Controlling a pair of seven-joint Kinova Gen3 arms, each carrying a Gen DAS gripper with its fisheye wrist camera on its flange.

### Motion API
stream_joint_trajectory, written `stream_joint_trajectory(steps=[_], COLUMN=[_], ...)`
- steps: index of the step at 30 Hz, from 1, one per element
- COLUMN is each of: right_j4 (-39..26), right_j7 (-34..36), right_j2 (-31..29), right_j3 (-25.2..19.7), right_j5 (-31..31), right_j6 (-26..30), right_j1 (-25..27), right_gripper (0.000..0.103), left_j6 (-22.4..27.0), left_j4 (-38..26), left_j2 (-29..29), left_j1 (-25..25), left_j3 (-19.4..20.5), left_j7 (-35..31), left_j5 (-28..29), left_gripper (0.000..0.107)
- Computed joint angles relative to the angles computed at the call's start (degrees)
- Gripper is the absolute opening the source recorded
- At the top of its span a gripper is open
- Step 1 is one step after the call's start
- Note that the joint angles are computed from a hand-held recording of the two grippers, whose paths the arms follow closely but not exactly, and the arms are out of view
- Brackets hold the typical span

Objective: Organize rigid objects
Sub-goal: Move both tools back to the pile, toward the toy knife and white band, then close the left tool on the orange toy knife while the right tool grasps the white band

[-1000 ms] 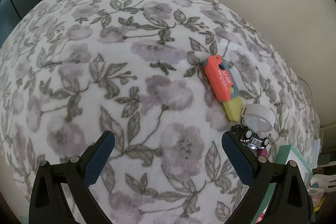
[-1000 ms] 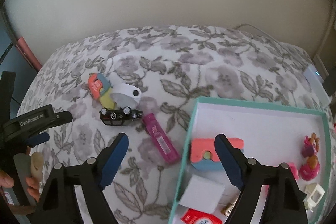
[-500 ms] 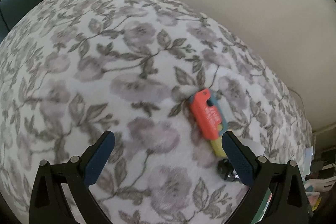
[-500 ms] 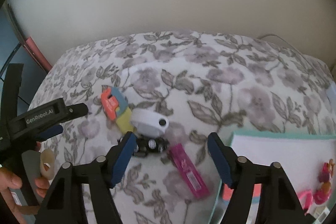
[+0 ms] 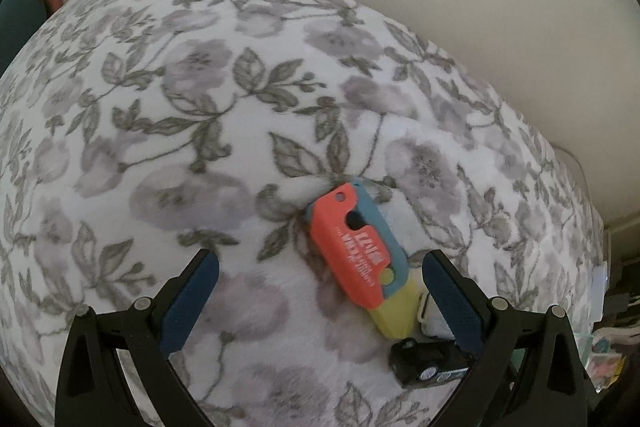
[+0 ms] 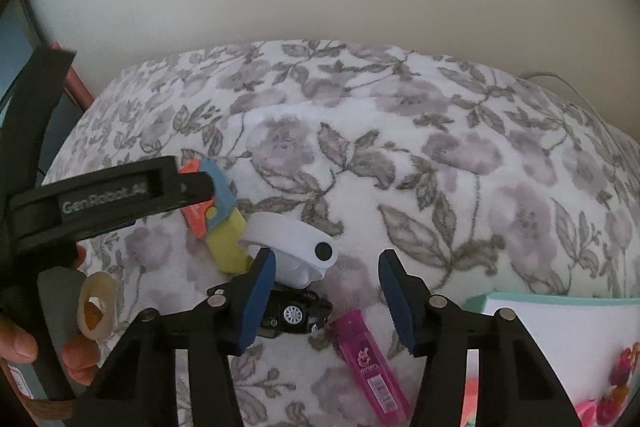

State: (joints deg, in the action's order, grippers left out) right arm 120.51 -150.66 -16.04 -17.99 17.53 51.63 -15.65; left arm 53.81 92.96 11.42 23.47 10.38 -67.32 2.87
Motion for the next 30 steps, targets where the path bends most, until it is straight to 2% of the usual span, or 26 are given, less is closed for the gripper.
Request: stream_joint_trajectory(steps=[7,9,13,15,17,18,24,26,30], right_j4=[0.5,0.6,0.9,1.3,1.7,1.8,2.8,3.1,3.0], right_j7=[1.1,1.2,0.9,0.2,-0.4,-0.4,-1.5,-2.0,-3.0], right_j2=[1.7,2.0,2.6,2.5,2.2,2.0,0.4,-0.4,-1.9], right_j3=[1.4,1.6,1.9,1.9,2.1,2.3,1.7,1.3,0.2], right_j5=[0.6,0.9,1.2,1.4,1.3,1.1,1.0,0.9,0.9], right_j6=[-1.9,-2.5,-3.2,-3.5,-3.8,-4.0,-4.8,-5.1,-4.4], right_j1=[0.2,0.3,0.5,0.7,0.9,0.9,1.8,2.1,2.9], right_gripper=[0.046,0.038,0.032,0.026,0.025,0.022,0.015,0.011,0.01], left_j6=[1.3,2.0,2.3,2.6,3.1,3.3,1.8,1.6,1.9], left_j4=[-2.3,-3.0,-3.8,-4.3,-5.1,-5.3,-3.9,-3.2,-2.6], left_j2=[3.3,4.2,4.9,5.2,5.7,5.8,4.9,4.2,3.6], left_j1=[2.8,3.8,6.3,7.4,8.5,8.8,8.2,7.6,6.9], left_j3=[-0.1,-0.2,-0.5,-0.6,-0.6,-0.7,-0.9,-0.9,-0.8], left_j7=[2.3,3.0,5.0,6.0,7.1,7.4,8.2,8.3,8.6], left_j5=[-3.6,-4.8,-8.2,-9.5,-10.9,-11.4,-10.8,-10.4,-10.2], left_gripper=[0.099,0.09,0.083,0.071,0.06,0.057,0.047,0.045,0.044])
